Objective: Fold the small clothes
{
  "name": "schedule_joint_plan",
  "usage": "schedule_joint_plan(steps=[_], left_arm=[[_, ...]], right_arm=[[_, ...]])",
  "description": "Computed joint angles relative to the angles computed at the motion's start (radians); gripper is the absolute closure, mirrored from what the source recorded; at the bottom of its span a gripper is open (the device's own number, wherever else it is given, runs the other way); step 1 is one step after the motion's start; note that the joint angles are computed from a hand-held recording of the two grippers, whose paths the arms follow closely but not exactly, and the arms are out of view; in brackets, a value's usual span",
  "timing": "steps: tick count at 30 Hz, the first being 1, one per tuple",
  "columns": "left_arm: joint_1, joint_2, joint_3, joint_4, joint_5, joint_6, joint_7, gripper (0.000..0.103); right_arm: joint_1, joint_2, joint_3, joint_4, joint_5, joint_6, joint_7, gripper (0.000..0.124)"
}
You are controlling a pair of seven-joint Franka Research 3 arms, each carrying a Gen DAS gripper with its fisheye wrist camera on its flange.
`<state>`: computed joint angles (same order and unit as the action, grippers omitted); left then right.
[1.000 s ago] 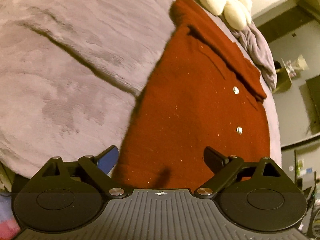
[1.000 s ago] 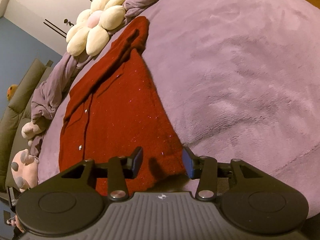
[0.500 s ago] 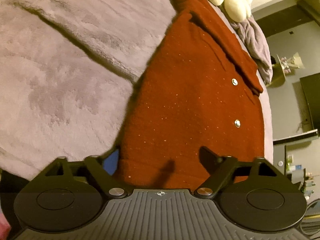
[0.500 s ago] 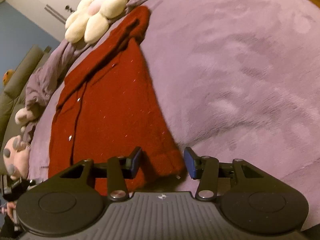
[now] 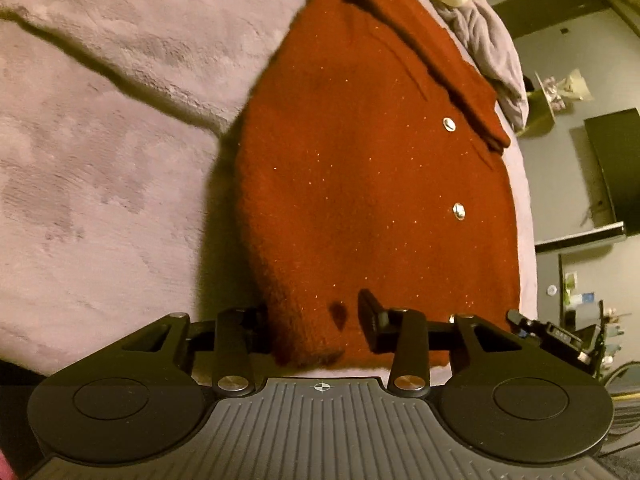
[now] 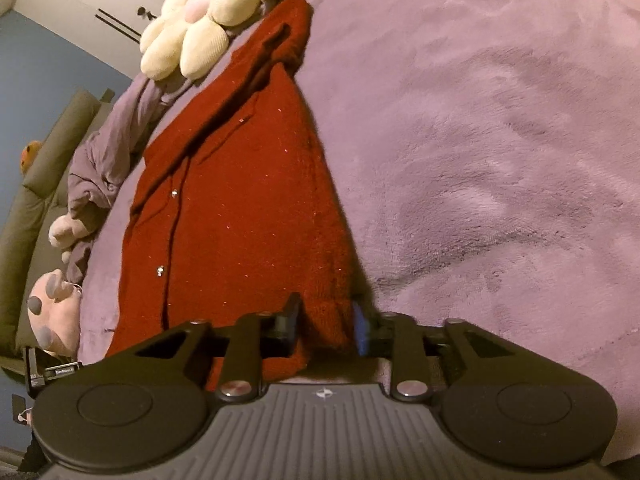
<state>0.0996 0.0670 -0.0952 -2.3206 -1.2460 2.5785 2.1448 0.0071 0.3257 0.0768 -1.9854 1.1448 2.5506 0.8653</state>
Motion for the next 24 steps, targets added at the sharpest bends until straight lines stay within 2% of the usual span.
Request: schedule_joint_plan(steps=[1, 2, 3, 9, 14, 18, 21, 22, 24], left_arm=[[0.001, 0.001, -0.001, 0.002, -0.018, -0.002, 0.013, 0.064], [0.002, -0.003, -0.001, 0.003, -0.043, -0.003, 0.034, 0.075], [0.004, -0.012, 0.000, -0.001, -0.068, -0.008, 0.058, 0.086], [0.012, -0.014, 0.019, 0.072, -0.232, -0.076, 0.172, 0.085], [0.029, 0.080, 0.014, 0.251, -0.297, -0.065, 0.194, 0.085], [0.037, 0.192, -0.010, 0.421, -0.329, 0.061, 0.177, 0.085], [0.023, 0.278, -0.031, 0.524, -0.275, 0.225, 0.111, 0.085], [0.010, 0.300, -0.036, 0.544, -0.234, 0.290, 0.085, 0.082], [0.002, 0.330, -0.046, 0.567, -0.177, 0.373, 0.055, 0.067]], right_arm=[[-0.001, 0.003, 0.003, 0.003, 0.010, -0.002, 0.000, 0.091], [-0.001, 0.003, 0.006, 0.003, 0.018, 0.003, -0.012, 0.096], [-0.003, 0.002, 0.010, 0.004, 0.030, 0.000, -0.029, 0.106], [-0.021, 0.029, 0.028, 0.092, 0.151, -0.090, -0.086, 0.107], [0.002, 0.130, 0.049, 0.292, 0.198, -0.040, -0.069, 0.108], [0.048, 0.273, 0.056, 0.520, 0.086, 0.074, 0.018, 0.108], [0.110, 0.392, 0.017, 0.685, -0.069, 0.165, 0.165, 0.108], [0.134, 0.426, -0.005, 0.728, -0.119, 0.200, 0.218, 0.107], [0.170, 0.468, -0.044, 0.771, -0.200, 0.274, 0.296, 0.095]])
